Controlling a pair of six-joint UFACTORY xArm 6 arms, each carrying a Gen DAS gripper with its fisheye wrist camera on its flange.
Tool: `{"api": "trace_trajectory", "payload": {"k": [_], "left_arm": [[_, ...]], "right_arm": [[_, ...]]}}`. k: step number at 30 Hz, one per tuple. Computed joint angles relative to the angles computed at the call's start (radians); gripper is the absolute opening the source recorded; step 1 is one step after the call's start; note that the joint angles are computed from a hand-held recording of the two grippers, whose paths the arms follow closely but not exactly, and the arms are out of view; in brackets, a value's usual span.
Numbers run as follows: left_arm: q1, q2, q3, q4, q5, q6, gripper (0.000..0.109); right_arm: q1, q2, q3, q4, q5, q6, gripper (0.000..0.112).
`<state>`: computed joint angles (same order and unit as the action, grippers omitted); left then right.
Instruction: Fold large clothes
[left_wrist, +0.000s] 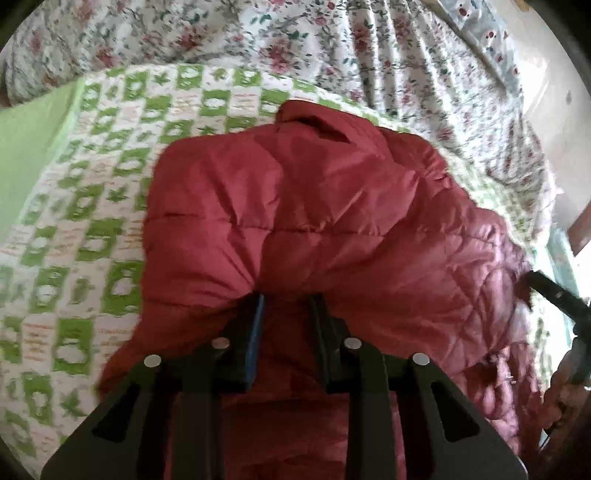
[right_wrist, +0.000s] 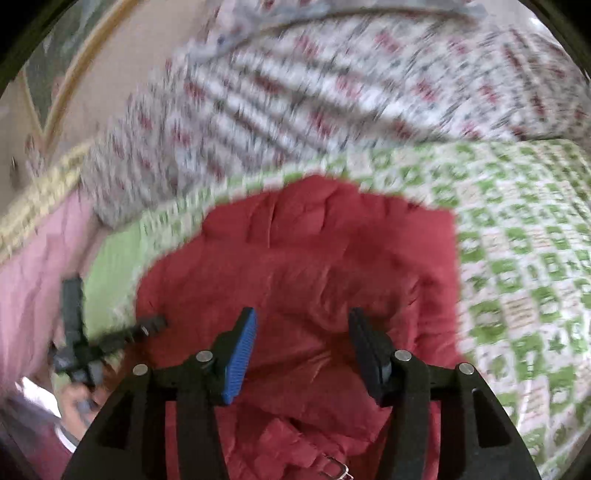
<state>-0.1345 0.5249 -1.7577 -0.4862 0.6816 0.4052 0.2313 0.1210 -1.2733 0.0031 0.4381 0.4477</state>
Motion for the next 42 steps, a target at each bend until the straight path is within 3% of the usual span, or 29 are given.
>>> {"api": "trace_trajectory", "payload": {"k": [2, 6, 8, 10, 15, 18, 21, 27, 31, 38, 42], "left_arm": [[0.002, -0.035, 0.036, 0.008, -0.012, -0.002, 0.023], [0.007, -0.120, 0.113, -0.139, -0.007, 0.150, 0.023], [-0.007, -0.123, 0.132, -0.027, -0.047, 0.092, 0.023], [-0.004, -0.073, 0.088, 0.068, -0.024, 0.013, 0.023], [0.034, 0.001, 0.012, -0.069, 0.046, 0.062, 0.023], [0.035, -0.008, 0.032, -0.095, 0.037, 0.090, 0.023], [0.040, -0.017, 0.046, -0.107, 0.038, 0.104, 0.023], [0.040, -0.066, 0.086, -0.008, 0.035, 0.004, 0.023], [0.050, -0.024, 0.045, -0.024, 0.067, 0.000, 0.023], [0.028, -0.023, 0.053, 0.067, 0.022, -0.034, 0.023], [0.029, -0.006, 0.017, 0.093, 0.057, -0.069, 0.023]], "right_arm": [[-0.004, 0.040, -0.017, 0.036, 0.042, -0.018, 0.052], [-0.006, 0.057, 0.009, 0.028, 0.005, -0.014, 0.052], [-0.003, 0.067, -0.003, -0.004, 0.015, 0.007, 0.052], [0.001, 0.069, -0.017, -0.033, 0.031, 0.026, 0.052], [0.000, 0.055, -0.019, -0.082, 0.048, 0.060, 0.050], [-0.019, 0.084, -0.014, 0.074, 0.045, -0.045, 0.050], [-0.022, 0.094, -0.009, 0.104, 0.023, -0.069, 0.050], [-0.015, 0.090, 0.005, 0.035, 0.007, -0.025, 0.050], [-0.012, 0.097, -0.008, -0.009, 0.020, 0.002, 0.050], [-0.011, 0.094, -0.008, -0.027, 0.020, 0.014, 0.050], [-0.006, 0.024, 0.036, 0.030, 0.020, 0.005, 0.052]]}}
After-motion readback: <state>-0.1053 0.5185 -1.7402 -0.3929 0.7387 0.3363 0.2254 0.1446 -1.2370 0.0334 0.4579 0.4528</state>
